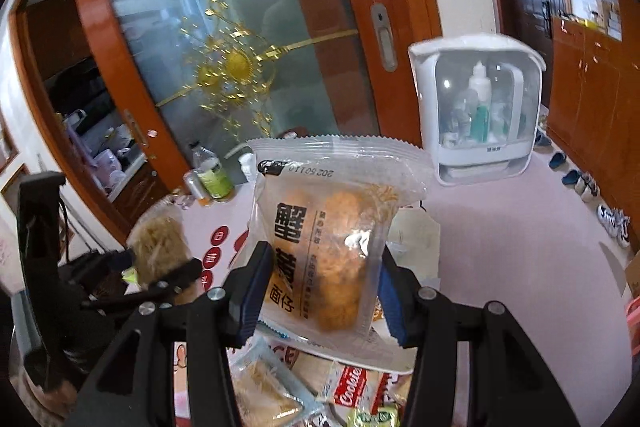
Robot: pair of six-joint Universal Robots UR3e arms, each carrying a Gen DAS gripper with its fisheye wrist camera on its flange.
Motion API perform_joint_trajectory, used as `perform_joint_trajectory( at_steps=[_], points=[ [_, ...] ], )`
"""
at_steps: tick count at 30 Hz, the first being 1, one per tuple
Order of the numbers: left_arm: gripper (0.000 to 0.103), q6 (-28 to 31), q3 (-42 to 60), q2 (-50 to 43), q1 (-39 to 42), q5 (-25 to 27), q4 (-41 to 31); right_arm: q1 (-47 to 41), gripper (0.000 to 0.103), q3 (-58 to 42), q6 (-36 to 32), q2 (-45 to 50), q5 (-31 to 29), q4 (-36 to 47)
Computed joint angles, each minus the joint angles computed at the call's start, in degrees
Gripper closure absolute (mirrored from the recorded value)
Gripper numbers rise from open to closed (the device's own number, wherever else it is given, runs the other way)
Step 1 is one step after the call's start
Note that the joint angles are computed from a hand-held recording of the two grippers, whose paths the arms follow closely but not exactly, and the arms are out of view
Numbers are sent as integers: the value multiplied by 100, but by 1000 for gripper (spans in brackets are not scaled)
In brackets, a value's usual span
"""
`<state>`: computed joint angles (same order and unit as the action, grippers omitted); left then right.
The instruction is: Organize snacks
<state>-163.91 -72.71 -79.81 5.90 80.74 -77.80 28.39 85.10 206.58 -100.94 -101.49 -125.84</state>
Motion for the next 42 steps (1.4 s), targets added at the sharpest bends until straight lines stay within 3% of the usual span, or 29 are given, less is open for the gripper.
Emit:
perform_joint_trajectory(
  at_steps=[8,10,13,16,23,34,42],
  points=[
    [38,-226,-883,-615,-137,-124,993,-427,51,490,258,845,446,-294],
    [22,-263,-1016,-754,-108,-219,1095,-547,50,660,309,944,619,-434],
    [15,-349,-1038,-961,-46,-271,1009,-401,39,621,326,1170,259,-473],
    [15,-367,-1007,-1093,51,-431,774,-456,24,806,278,1095,389,-631],
    [10,-319,-1346,-804,-43,-267,1061,-524,24,1114,426,878,641,-717],
    [8,-287,-1332,43,98,-256,423,-253,24,1279,506,241,539,-444],
    [8,139,-1316,1088,322,-132,-338,230,24,1124,533,-176,166,66]
  ],
)
